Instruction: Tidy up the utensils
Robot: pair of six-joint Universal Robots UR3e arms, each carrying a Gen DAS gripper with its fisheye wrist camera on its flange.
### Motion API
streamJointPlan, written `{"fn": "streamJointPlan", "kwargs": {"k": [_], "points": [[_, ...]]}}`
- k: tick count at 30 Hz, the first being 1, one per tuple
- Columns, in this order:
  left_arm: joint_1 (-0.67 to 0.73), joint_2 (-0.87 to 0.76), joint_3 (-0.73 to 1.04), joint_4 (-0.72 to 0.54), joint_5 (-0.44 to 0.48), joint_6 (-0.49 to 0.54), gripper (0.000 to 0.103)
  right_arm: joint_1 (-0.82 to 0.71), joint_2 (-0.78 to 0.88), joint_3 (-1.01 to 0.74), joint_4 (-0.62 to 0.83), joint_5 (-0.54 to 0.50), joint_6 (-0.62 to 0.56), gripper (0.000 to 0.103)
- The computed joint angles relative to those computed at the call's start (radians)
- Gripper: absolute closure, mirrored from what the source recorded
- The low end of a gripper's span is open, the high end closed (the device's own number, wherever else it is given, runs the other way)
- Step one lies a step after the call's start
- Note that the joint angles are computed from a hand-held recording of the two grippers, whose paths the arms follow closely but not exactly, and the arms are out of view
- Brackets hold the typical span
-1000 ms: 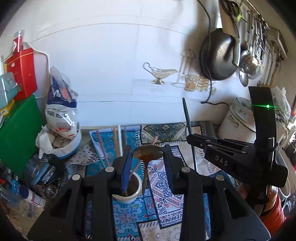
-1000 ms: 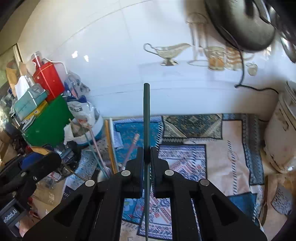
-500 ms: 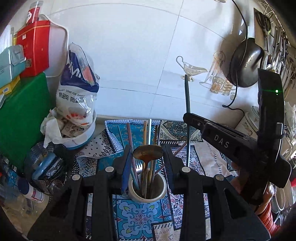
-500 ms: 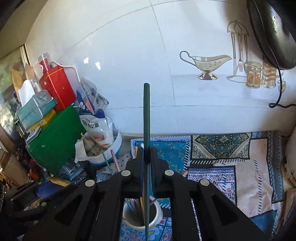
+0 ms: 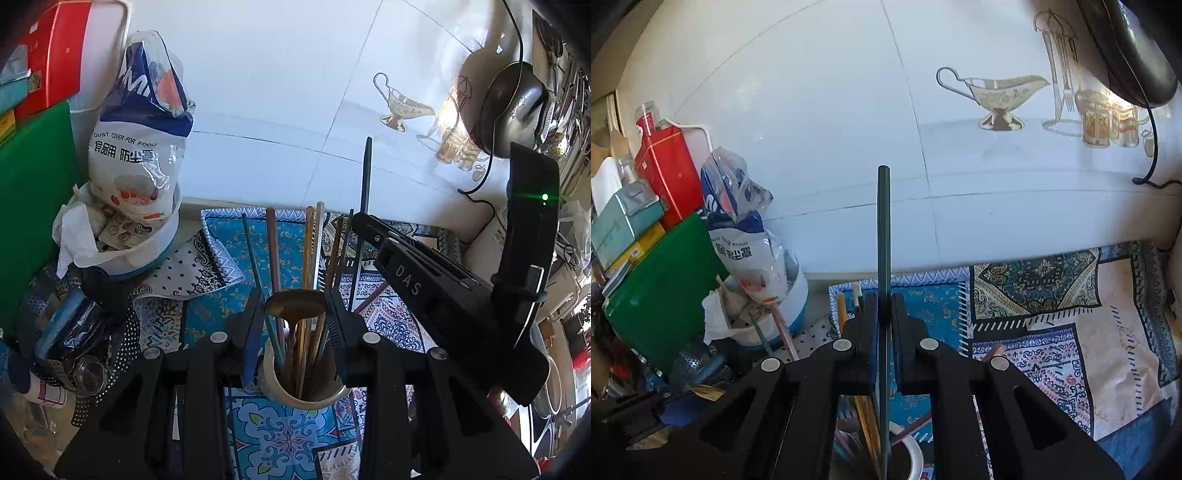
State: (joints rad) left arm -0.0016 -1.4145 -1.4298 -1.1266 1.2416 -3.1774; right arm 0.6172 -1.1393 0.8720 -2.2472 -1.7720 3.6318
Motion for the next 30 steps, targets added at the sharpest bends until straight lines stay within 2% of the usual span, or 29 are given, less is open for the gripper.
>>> {"fn": "streamJointPlan", "kwargs": {"k": [8, 16, 20, 23, 26, 30], "points": [[0.003, -0.022, -0.012, -0.041, 0.013, -0.022, 0.070, -0.009, -0.068, 0.099, 0.058, 0.058, -0.065, 0.097], [-0.102, -0.048, 0.086, -0.108, 0.145, -0.108, 0.070, -0.047, -0.210, 0.106, 0.270, 0.194, -0.199, 0.095], [-0.201, -0.040, 0.175, -0.132, 0.269, -0.188, 0.070, -0.112, -0.350, 0.138, 0.353, 0.306, -0.267, 0.091], [-0.307, -0.028, 0.249, -0.145, 0.387, -0.265, 0.070, -0.152, -0.448, 0.126, 0.415, 0.342, -0.319, 0.091], [-0.467, -0.056, 0.372, -0.166, 0.561, -0.342, 0.067, -0.197, -0.537, 0.099, 0.458, 0.381, -0.367, 0.091], [-0.742, -0.166, 0.615, -0.222, 0.855, -0.433, 0.061, -0.243, -0.649, 0.056, 0.466, 0.400, -0.389, 0.091]]}}
